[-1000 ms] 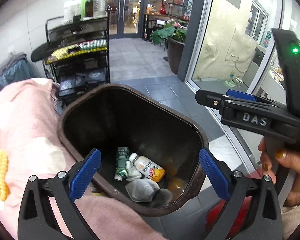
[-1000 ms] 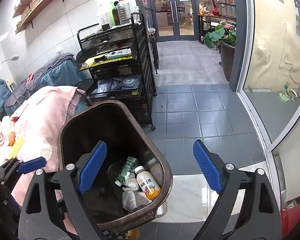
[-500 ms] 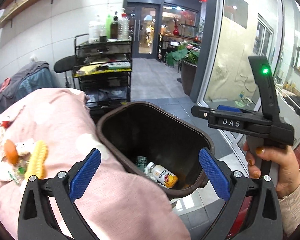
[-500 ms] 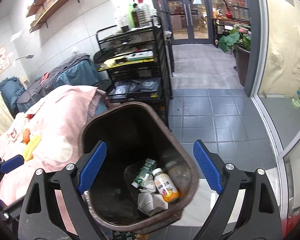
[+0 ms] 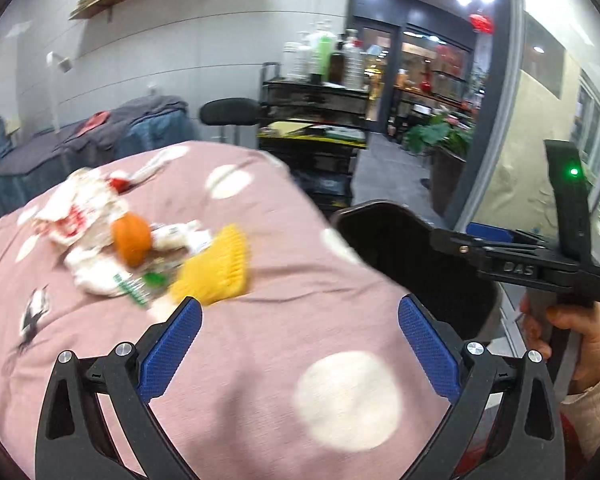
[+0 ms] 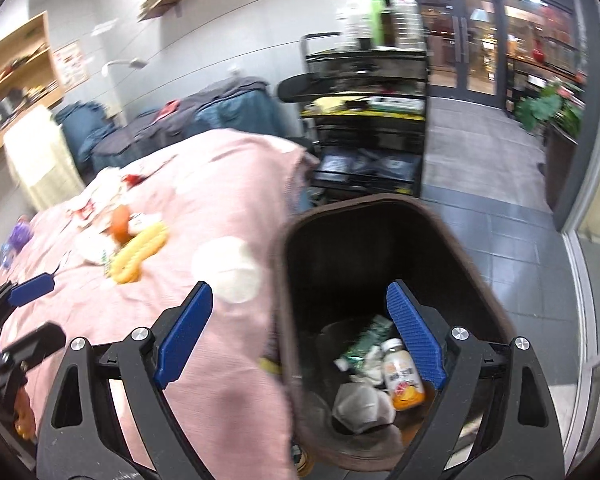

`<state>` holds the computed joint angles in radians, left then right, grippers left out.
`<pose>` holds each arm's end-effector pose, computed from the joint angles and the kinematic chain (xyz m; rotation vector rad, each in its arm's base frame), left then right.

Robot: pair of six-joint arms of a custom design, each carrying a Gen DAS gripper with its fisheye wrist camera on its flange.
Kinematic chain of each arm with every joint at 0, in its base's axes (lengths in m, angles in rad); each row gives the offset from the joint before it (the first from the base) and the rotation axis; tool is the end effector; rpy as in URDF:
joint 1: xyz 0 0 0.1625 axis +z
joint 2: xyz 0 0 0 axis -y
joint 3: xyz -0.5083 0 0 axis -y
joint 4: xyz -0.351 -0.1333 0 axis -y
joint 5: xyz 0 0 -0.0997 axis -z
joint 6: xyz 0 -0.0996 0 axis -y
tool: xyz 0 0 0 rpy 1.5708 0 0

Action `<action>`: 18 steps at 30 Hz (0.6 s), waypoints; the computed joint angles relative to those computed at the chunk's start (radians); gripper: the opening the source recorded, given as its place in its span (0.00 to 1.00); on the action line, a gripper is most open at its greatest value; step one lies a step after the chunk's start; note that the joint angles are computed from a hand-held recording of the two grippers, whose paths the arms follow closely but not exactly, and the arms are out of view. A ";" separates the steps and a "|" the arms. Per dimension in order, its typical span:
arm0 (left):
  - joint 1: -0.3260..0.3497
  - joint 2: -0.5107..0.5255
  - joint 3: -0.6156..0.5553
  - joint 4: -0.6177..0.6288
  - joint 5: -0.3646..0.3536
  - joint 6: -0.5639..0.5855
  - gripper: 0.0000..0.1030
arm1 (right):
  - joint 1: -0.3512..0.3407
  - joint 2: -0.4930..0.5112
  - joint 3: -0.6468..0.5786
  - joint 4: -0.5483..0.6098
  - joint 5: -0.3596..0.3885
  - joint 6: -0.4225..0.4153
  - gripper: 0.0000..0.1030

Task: Collect trash
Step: 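Move both tools back over the remaining trash on the bed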

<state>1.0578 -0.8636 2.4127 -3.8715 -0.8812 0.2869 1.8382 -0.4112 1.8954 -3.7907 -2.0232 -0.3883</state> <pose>-0.0560 -0.5001 0.2099 0.6096 2.2992 -1.0187 0.2531 -0.5842 0.0165 0.5955 -2.4399 0.9276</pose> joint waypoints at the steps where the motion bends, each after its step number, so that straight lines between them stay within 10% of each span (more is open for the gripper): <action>1: 0.009 -0.013 0.013 -0.008 0.012 -0.004 0.94 | 0.008 0.006 -0.011 0.025 0.010 -0.003 0.85; 18: 0.190 -0.216 -0.017 0.147 0.083 -0.066 0.94 | 0.117 0.126 -0.289 0.488 0.060 -0.089 0.85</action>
<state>1.2475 -1.0796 2.3958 -3.7245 -0.7984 0.2204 1.9548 -0.2848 1.6061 -3.3031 -1.9632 -0.4771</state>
